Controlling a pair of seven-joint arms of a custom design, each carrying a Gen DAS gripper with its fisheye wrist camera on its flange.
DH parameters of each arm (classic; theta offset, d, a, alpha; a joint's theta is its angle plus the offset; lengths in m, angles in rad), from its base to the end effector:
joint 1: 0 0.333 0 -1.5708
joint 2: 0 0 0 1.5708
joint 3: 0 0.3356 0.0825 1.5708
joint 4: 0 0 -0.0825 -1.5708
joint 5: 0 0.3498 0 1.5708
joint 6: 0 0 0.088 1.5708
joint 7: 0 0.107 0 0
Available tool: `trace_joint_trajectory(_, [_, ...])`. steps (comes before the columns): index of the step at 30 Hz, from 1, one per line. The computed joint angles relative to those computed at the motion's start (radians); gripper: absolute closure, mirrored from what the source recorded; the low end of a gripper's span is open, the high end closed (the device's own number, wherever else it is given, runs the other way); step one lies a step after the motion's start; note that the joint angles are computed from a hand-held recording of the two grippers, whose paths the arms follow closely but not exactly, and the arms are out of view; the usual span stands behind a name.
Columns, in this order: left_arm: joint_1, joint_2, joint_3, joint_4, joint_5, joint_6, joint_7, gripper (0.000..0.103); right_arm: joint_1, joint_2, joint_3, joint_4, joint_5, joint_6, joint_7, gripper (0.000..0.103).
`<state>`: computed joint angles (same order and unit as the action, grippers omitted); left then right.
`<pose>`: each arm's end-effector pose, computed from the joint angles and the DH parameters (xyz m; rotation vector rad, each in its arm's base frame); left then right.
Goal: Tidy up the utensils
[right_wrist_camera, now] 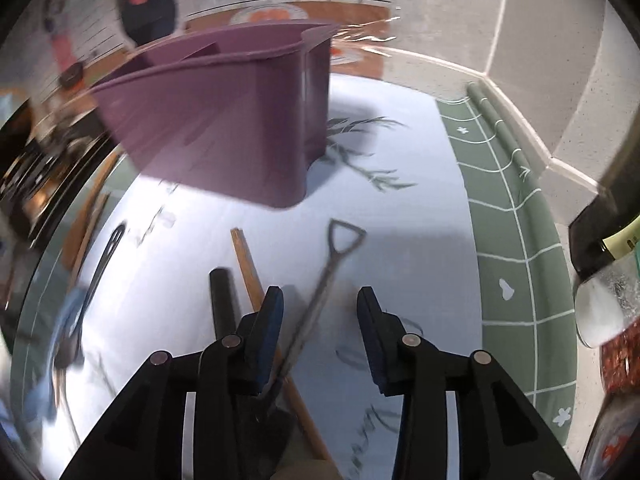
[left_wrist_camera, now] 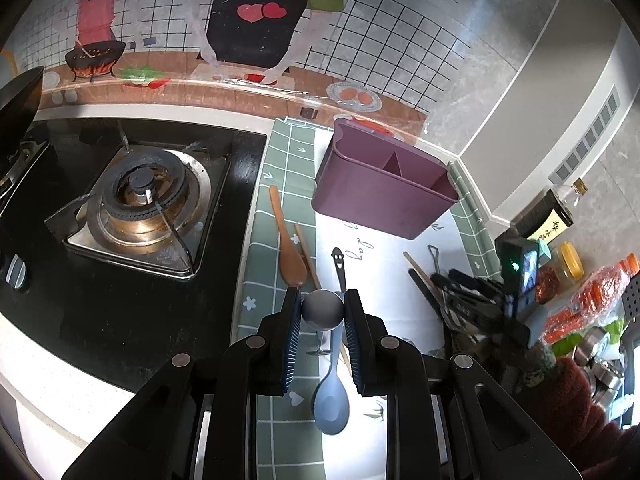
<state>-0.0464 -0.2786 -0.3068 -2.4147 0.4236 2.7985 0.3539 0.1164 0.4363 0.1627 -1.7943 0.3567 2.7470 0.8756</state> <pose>0.4235 -0.1878 0.5189 -2.2851 1.3663 -0.8637 0.6527 0.1569 0.4038 -2.3323 1.1618 -0.3632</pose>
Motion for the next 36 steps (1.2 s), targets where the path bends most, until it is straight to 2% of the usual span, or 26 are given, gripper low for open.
trace_joint_trajectory(3, [-0.003, 0.003, 0.000, -0.001, -0.003, 0.004, -0.002, 0.081, -0.023, -0.012, 0.013, -0.019, 0.026, 0.001, -0.036, 0.069])
trace_joint_trajectory(7, [-0.013, 0.012, 0.001, 0.006, -0.009, 0.004, 0.010, 0.080, 0.011, 0.004, -0.017, 0.006, -0.016, -0.004, 0.004, 0.069])
trace_joint_trajectory(9, [-0.019, 0.012, 0.001, 0.010, -0.011, -0.003, 0.015, 0.081, 0.017, 0.000, -0.022, 0.014, -0.037, -0.036, 0.018, 0.081])
trace_joint_trajectory(10, [-0.020, 0.007, 0.000, 0.008, -0.010, -0.005, 0.015, 0.081, 0.000, -0.006, -0.009, 0.016, -0.022, -0.070, 0.003, 0.084])
trace_joint_trajectory(12, [-0.019, -0.007, -0.003, -0.001, -0.007, -0.005, 0.010, 0.080, -0.054, -0.025, 0.025, 0.024, 0.069, -0.162, -0.032, 0.085])
trace_joint_trajectory(14, [-0.014, -0.020, -0.006, -0.011, -0.006, -0.008, 0.000, 0.080, -0.097, -0.071, 0.051, -0.019, 0.192, -0.178, -0.112, 0.082])
trace_joint_trajectory(17, [-0.008, -0.034, -0.008, -0.026, -0.011, 0.000, -0.013, 0.081, -0.122, -0.160, 0.072, -0.126, 0.355, -0.110, -0.273, 0.081])
trace_joint_trajectory(19, [-0.003, -0.035, -0.012, -0.031, -0.010, 0.009, -0.019, 0.081, -0.116, -0.213, 0.069, -0.192, 0.427, -0.079, -0.346, 0.077])
trace_joint_trajectory(20, [-0.003, -0.032, -0.011, -0.031, -0.013, 0.019, -0.018, 0.081, -0.101, -0.231, 0.055, -0.217, 0.427, -0.073, -0.340, 0.073])
trace_joint_trajectory(22, [-0.002, -0.022, -0.013, -0.025, -0.015, 0.026, -0.013, 0.081, -0.062, -0.264, 0.024, -0.272, 0.404, -0.059, -0.288, 0.073])
trace_joint_trajectory(26, [-0.014, 0.001, -0.008, -0.007, -0.024, 0.033, 0.014, 0.081, 0.014, -0.281, -0.024, -0.337, 0.386, 0.027, -0.220, 0.073])
trace_joint_trajectory(29, [-0.023, 0.013, -0.003, 0.004, -0.029, 0.040, 0.036, 0.081, 0.065, -0.266, -0.061, -0.351, 0.265, 0.082, -0.071, 0.072])
trace_joint_trajectory(31, [-0.030, 0.016, 0.004, 0.003, -0.039, 0.047, 0.053, 0.081, 0.069, -0.256, -0.065, -0.347, 0.226, 0.092, -0.010, 0.072])
trace_joint_trajectory(36, [-0.044, 0.015, 0.020, -0.012, -0.077, 0.055, 0.093, 0.081, 0.063, -0.225, -0.061, -0.308, 0.177, 0.052, 0.106, 0.071])
